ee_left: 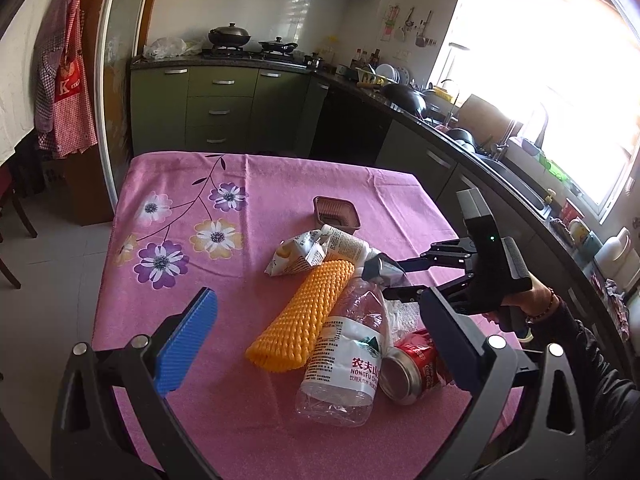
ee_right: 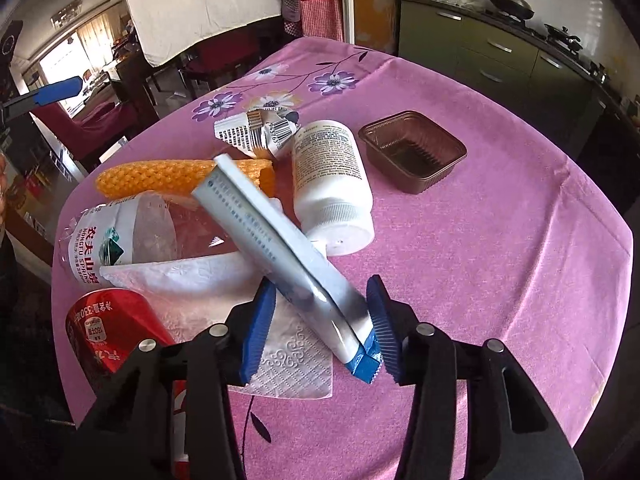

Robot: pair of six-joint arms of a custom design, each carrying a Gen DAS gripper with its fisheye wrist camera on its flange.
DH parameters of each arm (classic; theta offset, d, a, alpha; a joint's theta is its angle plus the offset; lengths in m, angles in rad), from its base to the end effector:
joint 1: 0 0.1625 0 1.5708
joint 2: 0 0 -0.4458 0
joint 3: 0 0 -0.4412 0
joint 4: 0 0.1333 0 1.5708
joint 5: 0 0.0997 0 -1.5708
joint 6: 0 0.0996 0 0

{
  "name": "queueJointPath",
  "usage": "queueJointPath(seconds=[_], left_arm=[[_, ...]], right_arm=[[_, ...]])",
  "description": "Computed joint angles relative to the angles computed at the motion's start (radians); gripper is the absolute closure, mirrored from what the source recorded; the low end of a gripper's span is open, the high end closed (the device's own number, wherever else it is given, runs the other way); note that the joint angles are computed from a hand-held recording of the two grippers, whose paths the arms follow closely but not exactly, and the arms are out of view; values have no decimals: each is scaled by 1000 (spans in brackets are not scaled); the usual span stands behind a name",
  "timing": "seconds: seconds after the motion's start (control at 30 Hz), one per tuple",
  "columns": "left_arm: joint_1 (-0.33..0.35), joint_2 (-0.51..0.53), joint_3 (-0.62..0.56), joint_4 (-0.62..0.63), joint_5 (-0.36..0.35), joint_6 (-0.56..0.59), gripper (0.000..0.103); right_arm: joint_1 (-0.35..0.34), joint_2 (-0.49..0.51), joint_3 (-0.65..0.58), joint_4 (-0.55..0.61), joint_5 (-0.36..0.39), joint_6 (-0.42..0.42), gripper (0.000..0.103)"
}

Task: Collect trash
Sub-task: 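Grasp the silver snack wrapper with the right gripper and lift it, then carry the snack wrapper over the bin and open the right gripper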

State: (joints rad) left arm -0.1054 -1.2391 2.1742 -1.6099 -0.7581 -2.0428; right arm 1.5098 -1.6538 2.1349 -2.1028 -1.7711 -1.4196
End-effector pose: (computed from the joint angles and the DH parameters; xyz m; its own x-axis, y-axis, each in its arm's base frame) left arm -0.4353 -0.1607 0.1084 -0.8426 -0.2252 -0.4892 0.2841 0.5857 -0.7591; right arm 0.0853 -0.4648 0.3102 -0.2074 -0.9750 0.0802 -0.9572 0.2192 0.1888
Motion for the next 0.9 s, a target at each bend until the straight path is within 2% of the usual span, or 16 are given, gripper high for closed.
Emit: queueJointPath(seconds=[0.07,0.17,0.37,0.6,0.73,0.9], left_arm=[[1,0,3,-6,-2,3,7],[3,0,7,-22,-3,13,7],[-4,7,0,-26,-2,29,7],[-12,25,-17,-56,8,95,7],[-14,39,-19,-108,20,151,7],[-8,51,-12,-180,24,209,7]], right_arm=[[-11,-7,-8,18,18,15,75],[-31,-30,-11,16,29,25,83],[-81,-70,-52,102,94,102,84],[-205,-216,-88,150,212,167,84],[-316,-287,-119,115,242,208,84],[-453,-280,-162,-55,178,285,84]])
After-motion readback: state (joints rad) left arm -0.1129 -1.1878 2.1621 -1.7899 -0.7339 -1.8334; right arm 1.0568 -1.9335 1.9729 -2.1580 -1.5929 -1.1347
